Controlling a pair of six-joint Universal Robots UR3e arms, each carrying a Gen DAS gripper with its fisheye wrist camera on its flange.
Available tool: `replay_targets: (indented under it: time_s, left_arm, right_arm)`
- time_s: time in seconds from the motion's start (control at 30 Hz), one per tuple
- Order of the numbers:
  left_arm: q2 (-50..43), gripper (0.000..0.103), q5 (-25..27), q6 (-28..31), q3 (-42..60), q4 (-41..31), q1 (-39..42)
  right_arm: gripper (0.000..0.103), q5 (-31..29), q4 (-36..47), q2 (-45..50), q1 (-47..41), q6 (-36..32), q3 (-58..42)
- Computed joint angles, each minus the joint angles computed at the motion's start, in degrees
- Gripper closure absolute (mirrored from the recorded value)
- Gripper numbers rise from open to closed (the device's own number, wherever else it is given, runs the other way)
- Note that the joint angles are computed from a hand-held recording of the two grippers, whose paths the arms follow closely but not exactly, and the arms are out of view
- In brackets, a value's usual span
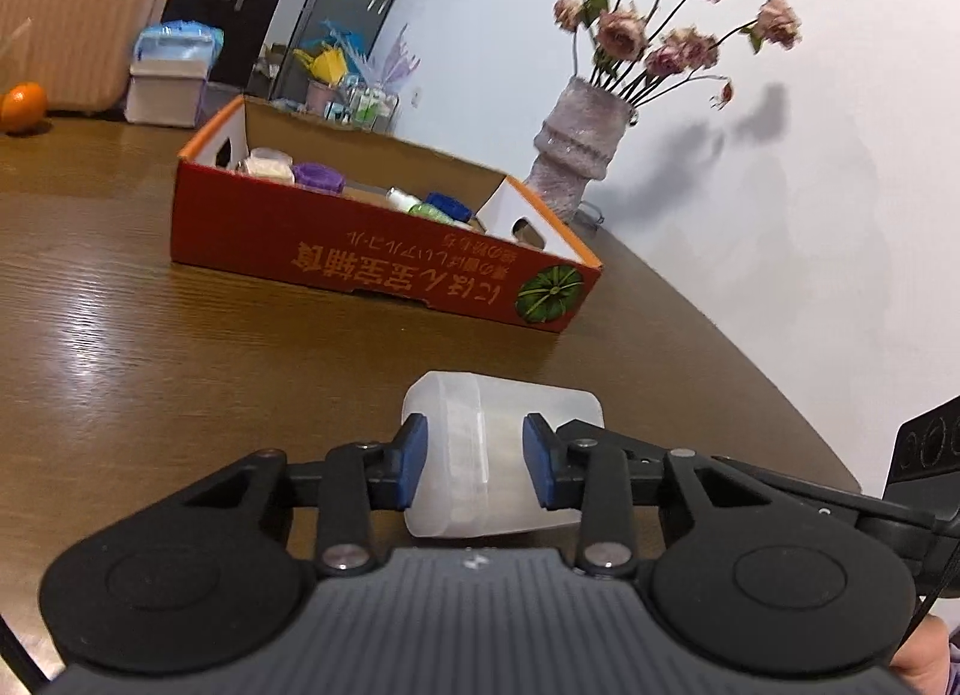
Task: Organize rigid objects
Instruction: 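Carry the white container with the left tool over the box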
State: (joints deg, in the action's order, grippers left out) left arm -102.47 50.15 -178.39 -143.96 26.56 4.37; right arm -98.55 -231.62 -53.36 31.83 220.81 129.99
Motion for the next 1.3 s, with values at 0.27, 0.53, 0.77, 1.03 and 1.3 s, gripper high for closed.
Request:
replay_targets:
  time_s: [0.27,0.53,0.77,1.03,1.3]
  left_arm:
    - [13.2,0.07,-4.5,0.6,-7.4,-0.3,4.4]
    - [5.9,0.07,2.5,-1.2,17.4,-10.9,-3.2]
    - [-17.0,0.07,8.2,-6.1,57.9,-27.5,-8.0]
    - [-40.1,0.071,17.6,-7.5,90.7,-43.7,-12.0]
    - [-54.1,0.073,14.7,-6.5,109.9,-58.4,-13.2]
  right_arm:
    - [0.068,-7.4,1.5,-5.4,6.8,-1.2,0.3]
    - [0.068,0.4,11.1,-11.8,-2.7,-8.9,-6.2]
    - [0.068,19.6,24.8,-6.4,-20.1,-9.8,-27.0]
    - [0.068,34.3,51.6,10.3,-28.1,-13.1,-54.1]
    - [0.068,27.2,67.4,13.0,-28.1,-21.2,-61.4]
